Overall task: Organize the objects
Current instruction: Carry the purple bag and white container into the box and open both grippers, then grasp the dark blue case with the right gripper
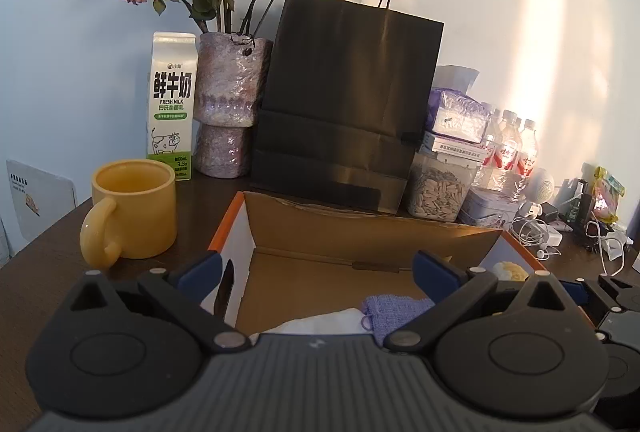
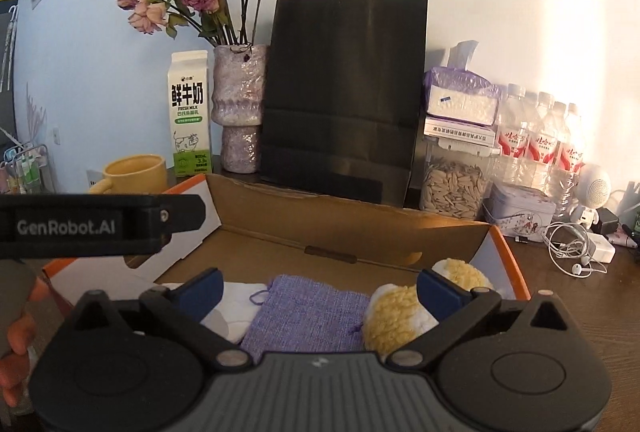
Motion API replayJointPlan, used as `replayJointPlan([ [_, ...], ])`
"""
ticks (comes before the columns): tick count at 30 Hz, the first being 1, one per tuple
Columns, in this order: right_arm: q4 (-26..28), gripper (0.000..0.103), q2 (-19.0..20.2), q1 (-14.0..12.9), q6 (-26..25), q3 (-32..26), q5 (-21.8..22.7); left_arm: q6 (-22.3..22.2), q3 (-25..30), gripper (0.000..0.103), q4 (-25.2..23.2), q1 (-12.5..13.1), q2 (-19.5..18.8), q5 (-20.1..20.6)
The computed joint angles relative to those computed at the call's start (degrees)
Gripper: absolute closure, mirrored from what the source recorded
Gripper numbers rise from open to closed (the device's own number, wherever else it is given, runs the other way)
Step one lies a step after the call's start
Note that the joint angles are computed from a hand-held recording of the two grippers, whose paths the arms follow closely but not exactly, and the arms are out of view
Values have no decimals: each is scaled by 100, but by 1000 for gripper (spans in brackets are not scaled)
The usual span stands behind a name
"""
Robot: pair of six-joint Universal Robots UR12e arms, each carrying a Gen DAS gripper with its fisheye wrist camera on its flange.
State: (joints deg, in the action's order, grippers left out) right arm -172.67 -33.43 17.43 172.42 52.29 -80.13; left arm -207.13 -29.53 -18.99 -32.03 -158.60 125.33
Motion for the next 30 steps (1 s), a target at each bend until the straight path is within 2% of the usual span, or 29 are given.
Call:
replayJointPlan([
  [7, -71, 0, -102, -8, 54, 131, 41, 85, 29, 0, 46, -37, 11, 5],
  [12, -136, 0, -220, -11, 68, 291, 15, 115, -147, 0, 164, -73, 129, 7],
  [23, -622, 0, -745, -101, 95, 1140, 62, 263, -890, 0, 551, -215, 580, 158],
  [30, -899, 0, -1135, -196, 89, 1842, 45, 181, -1556, 0, 655, -293, 936, 187],
])
